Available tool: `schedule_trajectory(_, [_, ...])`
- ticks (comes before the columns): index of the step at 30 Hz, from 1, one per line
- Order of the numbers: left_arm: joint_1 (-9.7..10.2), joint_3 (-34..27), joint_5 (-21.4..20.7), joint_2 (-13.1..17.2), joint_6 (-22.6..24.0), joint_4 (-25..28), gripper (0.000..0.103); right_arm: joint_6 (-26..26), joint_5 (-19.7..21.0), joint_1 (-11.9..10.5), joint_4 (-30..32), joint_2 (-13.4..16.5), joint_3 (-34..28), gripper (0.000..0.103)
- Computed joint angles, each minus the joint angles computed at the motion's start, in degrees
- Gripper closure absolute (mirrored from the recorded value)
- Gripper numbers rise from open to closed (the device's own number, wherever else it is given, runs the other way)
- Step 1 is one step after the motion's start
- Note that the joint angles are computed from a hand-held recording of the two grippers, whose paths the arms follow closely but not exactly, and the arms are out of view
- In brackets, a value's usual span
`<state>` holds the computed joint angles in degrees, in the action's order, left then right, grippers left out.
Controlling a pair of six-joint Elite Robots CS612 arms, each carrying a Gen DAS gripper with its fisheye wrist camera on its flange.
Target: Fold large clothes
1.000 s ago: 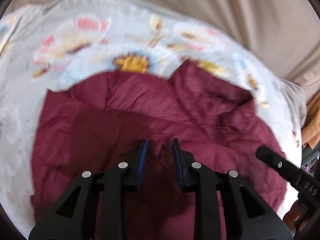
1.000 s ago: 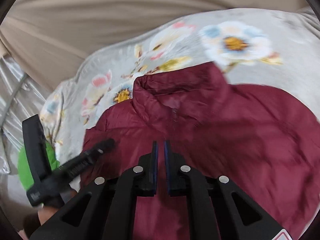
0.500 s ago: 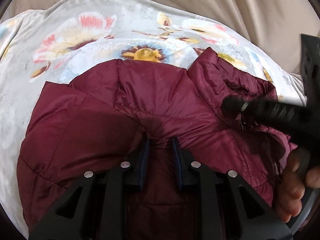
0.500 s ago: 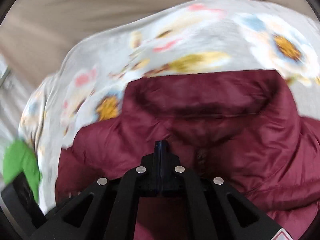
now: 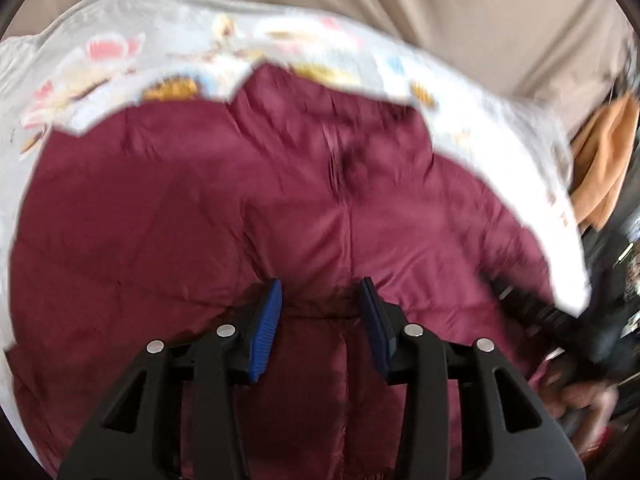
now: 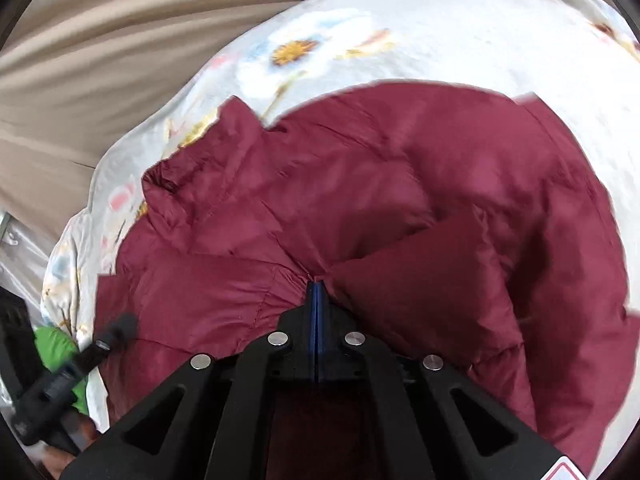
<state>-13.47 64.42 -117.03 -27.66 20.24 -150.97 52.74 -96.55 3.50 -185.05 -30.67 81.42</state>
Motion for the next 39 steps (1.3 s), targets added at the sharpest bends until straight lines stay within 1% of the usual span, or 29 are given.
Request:
schedule_trajectory(1, [-0.25, 0.84, 1.24, -0.16, -0.12, -1.24, 0.064, -0.56, -0.74, 0.03, 0.71, -0.46, -0.11, 0.103])
schedule_trajectory(2, [-0.31, 1.46, 1.66, -0.30, -0.50, -1.91, 0.064, -1.21, -1.18, -0.04, 0.47, -0.71, -0.41, 0.099])
schedule_trajectory(5, [-0.09, -0.16, 0.66, 0.58, -2.74, 0.34, 0.064, -4.96, 0.29, -1.23, -0.97, -0.08, -3.93, 0.097])
schedule_trajectory(7, [0.06, -0.25, 0.64, 0.67, -2.72, 0.64, 0.064, -7.64, 4.45, -2.37, 2.40, 1.00, -7.21, 0.096])
schedule_trajectory(9, [-0.20, 0.32, 1.73, 0.59, -1.86, -0.67, 0.064, -12.04, 7.17, -3.13, 11.80, 3.49, -13.51, 0.097])
schedule_trajectory(10, [-0.29, 0.94, 2.28, 0.43, -1.43, -1.69, 0.064, -13.53, 7.22, -3.34, 16.29, 4.77, -16.46, 0.099])
schedule_trajectory(11, [-0.44, 1.44, 2.93, 0.39, -1.04, -2.91, 0.064, -14.14, 6.48, -3.46, 18.38, 5.96, -18.80, 0.103])
schedule_trajectory(12, [-0.52, 1.64, 3.12, 0.41, -0.98, -3.45, 0.064, -13.21, 5.73, -3.71, 18.07, 6.69, -20.20, 0.103])
schedule_trajectory(13, [-0.53, 1.79, 3.15, 0.40, -1.01, -3.77, 0.064, -11.37, 3.97, -3.81, 15.35, 6.67, -19.87, 0.103])
schedule_trajectory(14, [-0.52, 1.84, 3.06, 0.39, -1.07, -3.91, 0.064, -8.52, 0.08, -3.63, 11.40, 6.00, -18.34, 0.102])
schedule_trajectory(15, [-0.45, 1.74, 2.74, 0.44, -1.23, -3.86, 0.064, -6.87, -1.90, -3.51, 8.32, 5.31, -16.74, 0.089])
schedule_trajectory(16, [-0.24, 1.58, 2.07, 0.36, -1.64, -3.28, 0.064, -5.60, -2.84, -3.47, 5.03, 4.39, -14.57, 0.089])
schedule_trajectory(18, [0.42, 1.08, 0.19, -0.06, -3.89, -1.35, 0.063, -4.49, -1.61, -3.42, -1.11, 1.60, -8.29, 0.089])
schedule_trajectory(20, [1.34, 0.92, -2.70, -0.47, -6.24, -0.86, 0.063, -5.05, -1.78, -2.68, -4.48, -0.62, -3.13, 0.089])
schedule_trajectory(21, [1.94, 1.54, -3.69, -0.92, -7.76, -2.23, 0.058, -5.89, -1.56, -1.86, -6.21, -2.11, 0.69, 0.089])
schedule_trajectory(22, [2.23, 2.21, -3.00, -1.34, -8.56, -3.71, 0.053, -6.23, -1.14, -1.55, -6.89, -2.71, 2.49, 0.089])
schedule_trajectory(23, [2.44, 2.92, -1.38, -1.70, -9.20, -5.52, 0.049, -6.79, -0.66, -1.14, -6.62, -3.39, 4.38, 0.089])
schedule_trajectory(24, [2.69, 3.53, 1.25, -1.94, -9.57, -7.14, 0.049, -8.13, -1.04, -0.53, -4.31, -4.22, 6.65, 0.090])
schedule_trajectory(26, [2.95, 3.68, 7.17, -1.90, -9.45, -6.88, 0.050, -7.48, -2.74, -0.10, -2.01, -4.64, 8.30, 0.103])
schedule_trajectory(27, [3.23, 3.14, 10.24, -1.52, -10.03, -5.81, 0.050, -5.47, -2.66, -0.31, -2.78, -4.73, 9.85, 0.103])
schedule_trajectory(29, [4.08, 2.61, 13.78, -0.98, -10.67, -5.51, 0.050, -2.33, -2.81, -0.77, -5.79, -5.12, 12.61, 0.103])
schedule_trajectory(30, [4.31, 3.03, 17.80, -0.98, -10.45, -7.01, 0.051, -0.67, -3.87, -0.82, -7.30, -5.66, 14.29, 0.103])
schedule_trajectory(32, [4.81, 3.02, 21.62, -0.98, -10.63, -7.22, 0.050, 2.03, -7.06, -0.36, -6.62, -7.07, 16.29, 0.103])
schedule_trajectory(33, [5.59, 2.85, 21.41, -1.05, -11.95, -6.50, 0.050, 3.56, -9.73, 0.11, -5.42, -8.25, 17.64, 0.101])
schedule_trajectory(34, [6.22, 2.77, 20.78, -1.24, -13.00, -5.52, 0.051, 4.47, -11.11, 0.50, -5.25, -9.14, 18.88, 0.092])
schedule_trajectory(36, [7.61, 3.45, 19.18, -2.17, -14.36, -3.72, 0.051, 5.69, -12.44, 1.23, -6.12, -11.18, 22.08, 0.089])
schedule_trajectory(37, [8.48, 4.01, 17.23, -2.75, -14.44, -2.76, 0.051, 6.08, -12.09, 1.68, -6.99, -12.30, 23.97, 0.088])
schedule_trajectory(38, [9.55, 4.53, 15.03, -3.38, -14.33, -1.31, 0.048, 6.30, -11.42, 1.92, -7.53, -12.98, 25.13, 0.082])
schedule_trajectory(39, [10.71, 5.33, 11.44, -4.21, -14.47, 1.03, 0.044, 6.93, -10.32, 2.43, -8.29, -14.33, 27.66, 0.070])
